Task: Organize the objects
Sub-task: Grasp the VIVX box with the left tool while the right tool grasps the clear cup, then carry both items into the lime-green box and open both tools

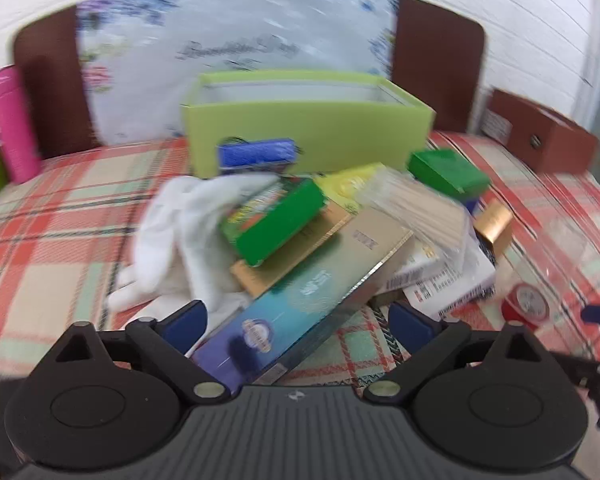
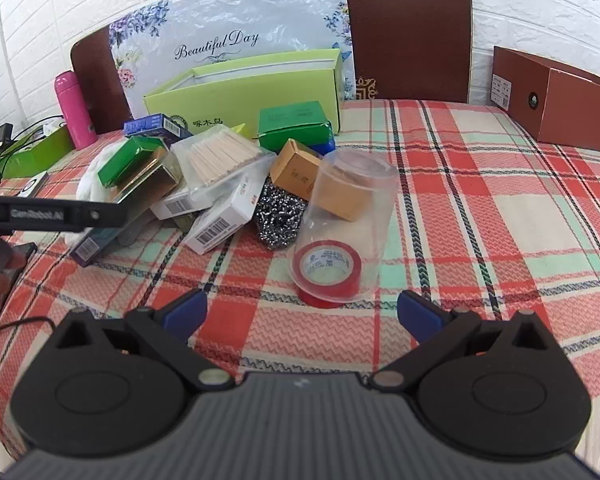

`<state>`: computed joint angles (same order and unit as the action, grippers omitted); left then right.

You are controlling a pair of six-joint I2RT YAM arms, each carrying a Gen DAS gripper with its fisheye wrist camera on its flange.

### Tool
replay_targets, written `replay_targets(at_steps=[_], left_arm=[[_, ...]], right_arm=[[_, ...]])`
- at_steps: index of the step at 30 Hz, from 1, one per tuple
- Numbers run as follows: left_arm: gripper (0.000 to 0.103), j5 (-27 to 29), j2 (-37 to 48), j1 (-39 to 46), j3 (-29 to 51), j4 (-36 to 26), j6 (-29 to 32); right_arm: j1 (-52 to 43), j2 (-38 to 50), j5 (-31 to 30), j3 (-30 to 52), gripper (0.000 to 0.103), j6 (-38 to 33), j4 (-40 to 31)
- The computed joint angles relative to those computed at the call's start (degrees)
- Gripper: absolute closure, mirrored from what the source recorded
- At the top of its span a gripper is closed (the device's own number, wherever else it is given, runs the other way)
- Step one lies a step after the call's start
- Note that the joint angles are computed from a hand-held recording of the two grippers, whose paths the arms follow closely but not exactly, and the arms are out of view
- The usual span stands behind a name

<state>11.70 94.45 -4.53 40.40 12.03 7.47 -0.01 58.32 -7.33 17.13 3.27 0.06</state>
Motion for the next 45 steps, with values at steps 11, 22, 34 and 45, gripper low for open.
replay_targets(at_steps=[11,22,34,45], left_arm=[[0.035,10.4,-4.1,0.7,-5.1,-0.7,-7.1],[0.045,6.1,0.6,-4.6,0.3,-3.0,-8.3],[0.059,9.7,-8.6,-2.8,-3.2,-5.7,-12.6],[0.059,11.8,-10.7,-0.1,8.9,-5.7,-19.4]], right_arm=[[-2.4,11.8,0.1,4.4,0.0,-0.9,10.0],[-4.5,14.8,-1.3,6.2,0.03,-2.0,12.0],[-8.3,-0.3,-11.0,5.1,0.056,-3.6,3.2],[-4.1,11.5,-14.3,20.8,0.056,-3.4,10.5]])
